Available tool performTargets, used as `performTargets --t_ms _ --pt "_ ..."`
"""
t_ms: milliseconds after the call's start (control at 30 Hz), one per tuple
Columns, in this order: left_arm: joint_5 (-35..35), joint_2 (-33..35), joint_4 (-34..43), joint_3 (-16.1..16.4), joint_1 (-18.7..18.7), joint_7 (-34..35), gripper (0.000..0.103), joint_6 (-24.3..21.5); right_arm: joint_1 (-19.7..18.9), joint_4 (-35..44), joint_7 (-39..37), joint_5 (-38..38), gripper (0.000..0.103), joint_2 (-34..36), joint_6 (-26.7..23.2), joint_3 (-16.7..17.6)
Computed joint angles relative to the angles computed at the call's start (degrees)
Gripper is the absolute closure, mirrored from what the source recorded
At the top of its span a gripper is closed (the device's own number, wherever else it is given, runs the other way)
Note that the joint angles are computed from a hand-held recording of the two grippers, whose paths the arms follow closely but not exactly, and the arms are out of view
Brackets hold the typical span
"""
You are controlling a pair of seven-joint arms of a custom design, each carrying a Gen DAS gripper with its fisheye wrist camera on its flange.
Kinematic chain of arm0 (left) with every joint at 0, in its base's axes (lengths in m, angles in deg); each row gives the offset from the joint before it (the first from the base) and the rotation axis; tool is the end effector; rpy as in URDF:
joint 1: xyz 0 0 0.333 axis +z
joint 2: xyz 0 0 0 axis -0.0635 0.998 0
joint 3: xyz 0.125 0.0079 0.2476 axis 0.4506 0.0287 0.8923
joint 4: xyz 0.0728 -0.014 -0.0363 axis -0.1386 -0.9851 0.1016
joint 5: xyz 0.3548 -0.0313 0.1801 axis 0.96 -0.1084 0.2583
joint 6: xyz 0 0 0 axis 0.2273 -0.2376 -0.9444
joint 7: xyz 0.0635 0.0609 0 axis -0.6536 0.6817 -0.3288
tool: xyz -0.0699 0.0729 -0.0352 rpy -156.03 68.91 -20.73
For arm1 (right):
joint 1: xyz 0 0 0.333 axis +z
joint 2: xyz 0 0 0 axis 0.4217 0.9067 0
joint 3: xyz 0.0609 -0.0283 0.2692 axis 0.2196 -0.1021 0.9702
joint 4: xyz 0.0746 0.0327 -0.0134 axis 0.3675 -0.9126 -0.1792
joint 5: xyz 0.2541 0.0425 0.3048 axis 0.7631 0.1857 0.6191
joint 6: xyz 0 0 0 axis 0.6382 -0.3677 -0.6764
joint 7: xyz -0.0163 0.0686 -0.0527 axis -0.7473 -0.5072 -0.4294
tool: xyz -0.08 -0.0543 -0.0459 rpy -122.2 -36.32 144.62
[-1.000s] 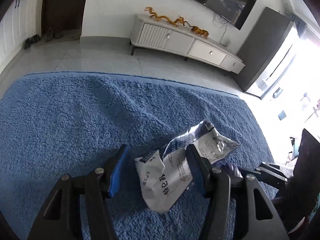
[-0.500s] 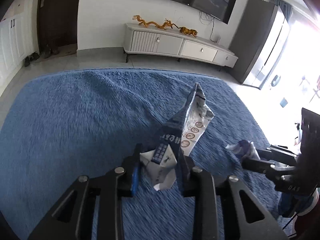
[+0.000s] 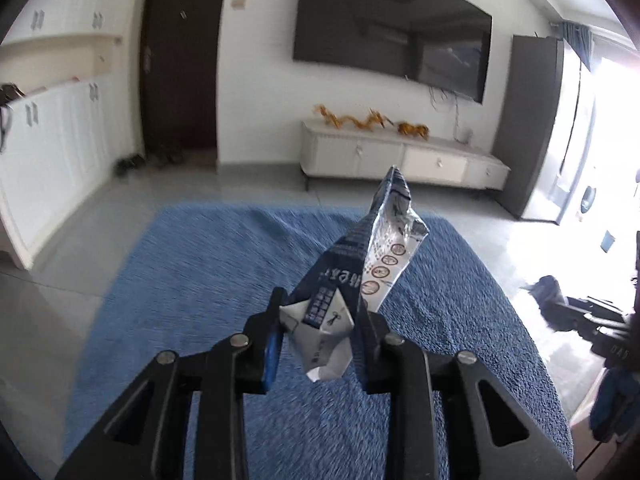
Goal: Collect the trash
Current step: 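Carry the wrapper and glove over the bin and open both tools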
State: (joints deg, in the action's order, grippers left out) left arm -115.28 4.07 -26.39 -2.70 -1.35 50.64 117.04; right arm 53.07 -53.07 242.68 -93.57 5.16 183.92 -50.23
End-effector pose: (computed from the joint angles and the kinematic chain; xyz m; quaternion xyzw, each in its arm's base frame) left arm 0.7395 -0.1048 0.5002 -0.4634 0.7469 -0.4280 0.2100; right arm 0.6055 0.3365 0.4663 -0.6000 0.6510 -0.2543 0.3892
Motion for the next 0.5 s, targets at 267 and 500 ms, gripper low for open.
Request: performTargets --t_ms 267,500 --pt "-14.73 -13.9 -17.29 -3.57 4.46 13.61 0.075 9.95 2.09 -5.0 12.77 -14.9 0.075 -7.54 -3.83 0.72" --pt "-23.32 -18.93 -22.0 -1.38 2.07 21.25 0.075 12.1 -0.24 -8.33 19.37 -22.6 0.075 -11.76 -5.99 4.15"
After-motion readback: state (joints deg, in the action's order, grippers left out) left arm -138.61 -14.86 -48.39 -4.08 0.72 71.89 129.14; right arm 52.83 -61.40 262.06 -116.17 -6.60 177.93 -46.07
